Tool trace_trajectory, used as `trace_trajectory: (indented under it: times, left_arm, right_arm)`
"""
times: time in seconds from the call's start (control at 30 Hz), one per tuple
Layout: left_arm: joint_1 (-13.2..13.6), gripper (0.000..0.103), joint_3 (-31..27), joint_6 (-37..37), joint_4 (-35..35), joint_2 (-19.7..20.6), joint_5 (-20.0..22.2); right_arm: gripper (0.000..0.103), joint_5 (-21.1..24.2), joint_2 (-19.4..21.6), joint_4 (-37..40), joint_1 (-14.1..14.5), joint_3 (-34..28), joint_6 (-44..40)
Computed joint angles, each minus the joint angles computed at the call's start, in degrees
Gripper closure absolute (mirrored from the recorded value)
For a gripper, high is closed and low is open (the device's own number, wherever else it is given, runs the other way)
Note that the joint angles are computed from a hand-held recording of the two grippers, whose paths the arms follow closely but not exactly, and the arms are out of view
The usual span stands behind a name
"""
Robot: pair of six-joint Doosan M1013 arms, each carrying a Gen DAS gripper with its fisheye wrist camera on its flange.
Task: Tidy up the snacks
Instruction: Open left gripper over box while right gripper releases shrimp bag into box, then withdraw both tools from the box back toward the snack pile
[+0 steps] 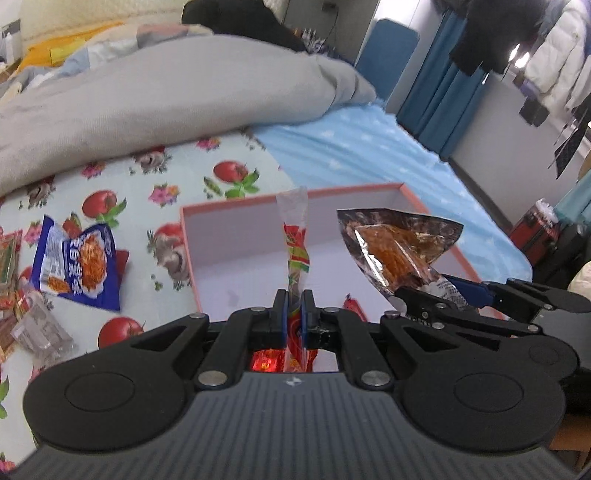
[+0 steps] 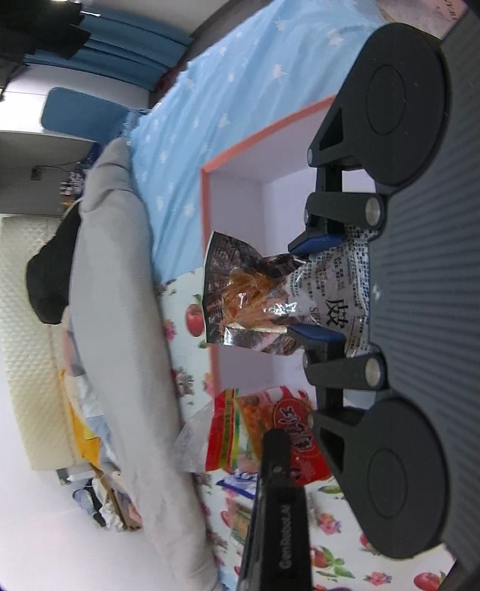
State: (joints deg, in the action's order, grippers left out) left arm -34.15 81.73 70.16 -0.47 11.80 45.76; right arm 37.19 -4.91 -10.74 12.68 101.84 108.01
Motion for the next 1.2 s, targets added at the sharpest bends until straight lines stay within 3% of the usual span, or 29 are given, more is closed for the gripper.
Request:
trace_trajectory:
  times: [0.27,0.3,0.37,0.43,0.47,0.8,1.2]
  left_arm:
    - [0.6,0.092,-0.37,0.85,-2.15,0.84,2.64]
    - [0.45,0.088,-0.29,0.68,-1.54,0.75,2.71]
    - [0.23,0.074,-0.3,0.19,-0.13,0.72,3.13]
    - [0.51,0.052,0.32,0.02,-0.57,0.17,1.95]
    - [0.51,0.049,0.56,-0.37,-0.39,-0.17,1.41]
    - [1.02,0.049,3.05,-2.88,3.14,-4.72,-3.53]
    - [0.7,0.049,7.97,-10.28,13.67,-11.25,-8.48]
  right_arm:
    - [0.053,1.71,0.41,1.25,-0.89,0.6,0.5]
    - [0.055,1.82,0.4,1.78,-0.94,0.58,0.13]
    - [0.048,1.93,0.4,1.83,-0.98,0.57,0.36]
    - [0.047,1.72,0.23,1.73,-0.9,0.61,0.44]
    - [0.047,1.54,0.18,2.12,-0.99,0.63,0.21]
    - [0.047,-3.95,-2.99,2.62,-0.35,1.14,1.27]
    - [0.047,-10.45,-5.99,-1.55,3.28,1.97,3.92]
